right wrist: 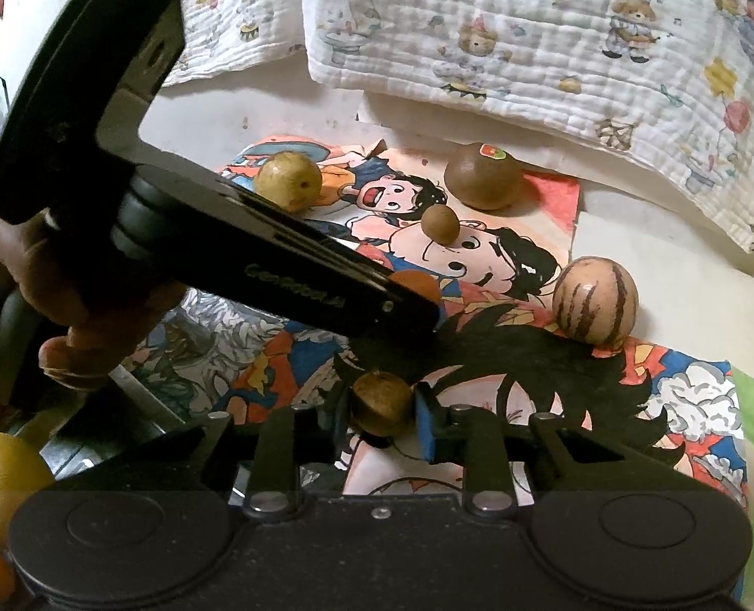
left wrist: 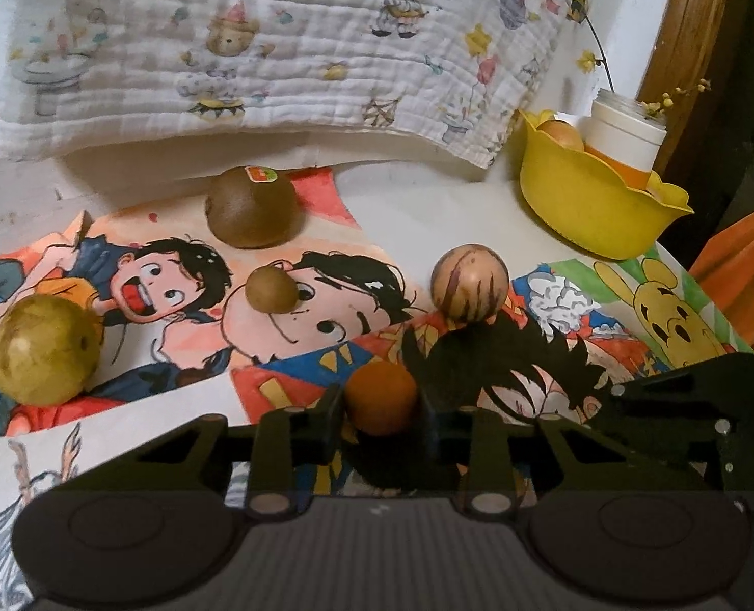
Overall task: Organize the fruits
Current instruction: 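Carry the small brown fruit and small orange fruit onto the tray and open both tools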
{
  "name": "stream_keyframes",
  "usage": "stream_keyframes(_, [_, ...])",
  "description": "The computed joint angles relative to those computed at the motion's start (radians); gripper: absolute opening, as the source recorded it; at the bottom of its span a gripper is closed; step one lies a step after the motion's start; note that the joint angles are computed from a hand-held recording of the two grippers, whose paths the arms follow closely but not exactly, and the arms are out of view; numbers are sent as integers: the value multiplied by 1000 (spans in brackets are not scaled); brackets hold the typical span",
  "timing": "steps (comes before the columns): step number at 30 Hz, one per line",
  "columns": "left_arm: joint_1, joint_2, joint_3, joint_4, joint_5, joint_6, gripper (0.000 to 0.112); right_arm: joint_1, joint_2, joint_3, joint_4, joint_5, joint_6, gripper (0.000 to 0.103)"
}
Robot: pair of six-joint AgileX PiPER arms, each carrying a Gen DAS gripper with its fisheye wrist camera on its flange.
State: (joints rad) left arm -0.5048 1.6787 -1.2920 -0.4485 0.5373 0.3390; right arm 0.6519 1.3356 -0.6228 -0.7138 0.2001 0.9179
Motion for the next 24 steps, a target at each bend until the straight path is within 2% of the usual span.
stream_keyframes(5, [7,-67,50,23,5,-27,34,31,-40,5,-3,19,18,29])
stream_keyframes(14, [42,-234,188,17,20,-63,34,156,-116,22,-85,109,148,29])
stream_keyframes(24, [62,-472,350,47,79,-104,34,301,-173,26,-15,181,157,29])
